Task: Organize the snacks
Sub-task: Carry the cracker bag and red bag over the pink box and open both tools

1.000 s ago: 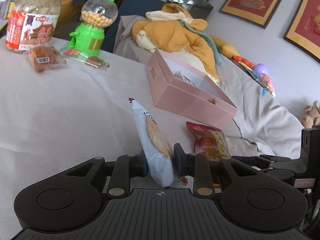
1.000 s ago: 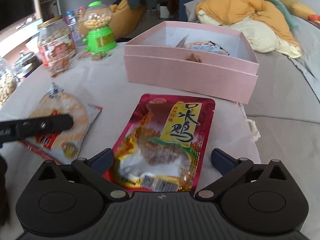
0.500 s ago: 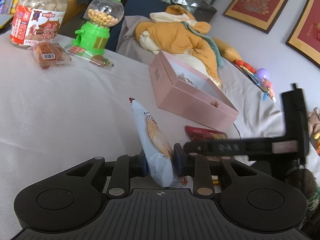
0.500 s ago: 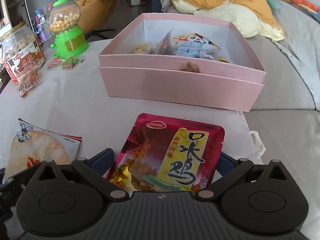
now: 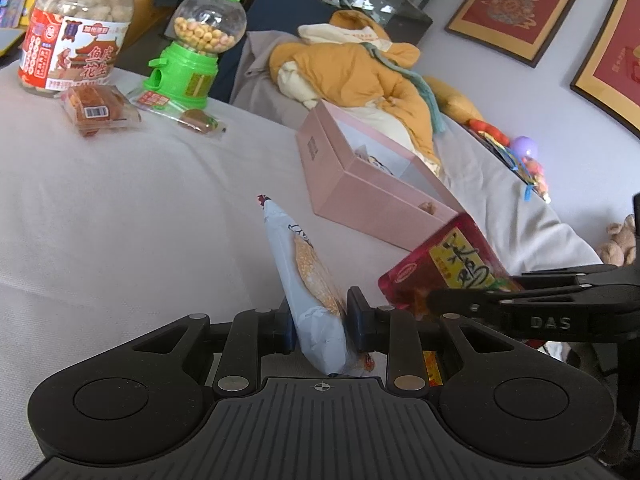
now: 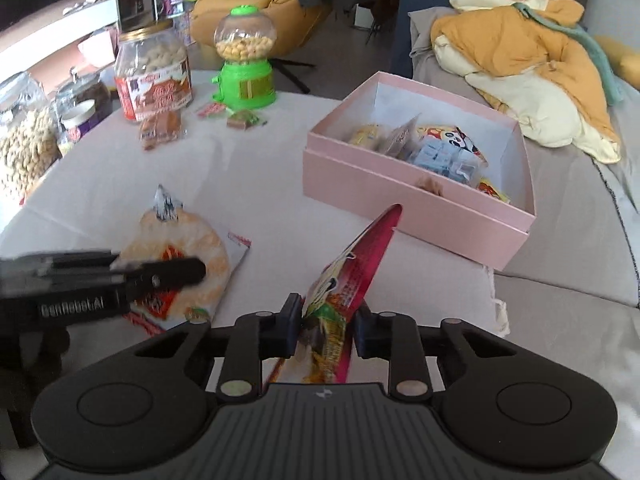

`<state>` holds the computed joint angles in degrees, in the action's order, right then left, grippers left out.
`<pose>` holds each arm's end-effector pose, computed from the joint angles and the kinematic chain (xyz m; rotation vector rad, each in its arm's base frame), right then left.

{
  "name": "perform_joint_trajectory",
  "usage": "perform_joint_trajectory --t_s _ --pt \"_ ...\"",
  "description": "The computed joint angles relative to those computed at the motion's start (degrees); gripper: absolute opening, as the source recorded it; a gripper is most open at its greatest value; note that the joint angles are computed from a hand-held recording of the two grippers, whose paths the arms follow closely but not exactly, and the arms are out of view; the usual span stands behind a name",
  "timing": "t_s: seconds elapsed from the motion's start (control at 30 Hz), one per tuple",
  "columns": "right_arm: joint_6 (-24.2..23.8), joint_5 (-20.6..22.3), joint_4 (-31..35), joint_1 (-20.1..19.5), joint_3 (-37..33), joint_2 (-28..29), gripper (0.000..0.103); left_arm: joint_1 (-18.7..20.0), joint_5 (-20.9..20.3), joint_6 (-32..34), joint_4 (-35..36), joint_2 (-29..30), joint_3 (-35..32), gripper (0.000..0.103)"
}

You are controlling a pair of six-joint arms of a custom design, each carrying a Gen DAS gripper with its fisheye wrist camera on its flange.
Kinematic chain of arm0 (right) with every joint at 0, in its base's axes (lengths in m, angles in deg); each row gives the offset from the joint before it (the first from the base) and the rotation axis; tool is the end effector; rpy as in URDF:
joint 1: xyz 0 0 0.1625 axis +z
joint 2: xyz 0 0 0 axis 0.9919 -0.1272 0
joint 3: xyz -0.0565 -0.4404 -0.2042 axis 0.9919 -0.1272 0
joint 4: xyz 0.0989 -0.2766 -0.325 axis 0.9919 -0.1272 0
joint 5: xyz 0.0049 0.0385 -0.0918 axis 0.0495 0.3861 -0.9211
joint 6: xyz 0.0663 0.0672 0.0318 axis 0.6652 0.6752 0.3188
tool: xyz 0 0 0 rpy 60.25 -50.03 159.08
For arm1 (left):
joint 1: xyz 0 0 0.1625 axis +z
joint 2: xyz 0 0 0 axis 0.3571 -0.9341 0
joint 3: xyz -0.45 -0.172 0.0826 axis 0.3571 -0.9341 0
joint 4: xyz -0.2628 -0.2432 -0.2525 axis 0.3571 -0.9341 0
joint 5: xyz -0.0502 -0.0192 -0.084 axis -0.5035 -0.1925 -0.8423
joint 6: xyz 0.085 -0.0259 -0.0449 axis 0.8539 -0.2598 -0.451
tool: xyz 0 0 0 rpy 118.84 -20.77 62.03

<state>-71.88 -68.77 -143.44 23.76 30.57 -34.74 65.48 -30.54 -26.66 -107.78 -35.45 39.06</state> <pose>0.3282 -0.8363 -0.0688 0.7718 -2.2946 0.6503 0.0874 -0.8081 0.2409 0.4455 2.7344 -1.1844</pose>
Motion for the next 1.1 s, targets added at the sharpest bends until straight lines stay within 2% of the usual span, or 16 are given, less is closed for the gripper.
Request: perform_joint_trajectory --t_s 0.17,0.3,0.37,0.5,0.57,0.7,0.8,0.93,1.07,1.1 --pt "0.6 -1.1 2.7 0.0 -4.8 3.2 0.026 0.0 0.0 0.0 0.0 0.0 0.0 0.03" --pt "4.4 0.8 7.0 -1.0 -6.1 3.3 0.025 0.1 -0.1 -0.2 0.1 0.0 0.0 0.03" --pt "4.9 2.0 6.8 -1.2 -4.6 2.3 0.024 0.1 -0.2 -0.3 0.2 0.0 0.0 0.03" --pt "8.1 7.2 7.1 -1.6 0.9 -1.9 0.021 0.0 -0.1 -0.2 -0.1 0.0 0.1 0.03" --pt "7.4 8.2 4.3 -1.4 3.9 -3.7 0.021 0.0 0.1 -0.2 -0.8 0.0 0.2 0.028" --pt "4.5 10.3 -1.0 -1.4 8.9 -6.6 0.021 0.3 -3.3 -1.7 0.0 -0.8 0.5 0.021" --pt "4.1 11.5 -3.0 -2.1 10.9 -8.1 0.021 -0.9 -5.2 -1.8 0.4 -1.5 0.1 0.021" --pt "4.8 12.7 -5.2 -3.7 11.8 -9.0 0.021 -4.5 -6.5 1.0 1.3 -0.1 -4.2 0.021" --pt "6.1 14.1 -7.0 -5.2 12.7 -9.9 0.021 -7.2 -8.5 2.2 0.5 6.4 -15.1 0.023" --pt "6.3 14.2 -7.3 -5.5 12.9 -10.1 0.021 -7.4 -7.9 1.6 0.7 8.8 -18.7 0.026"
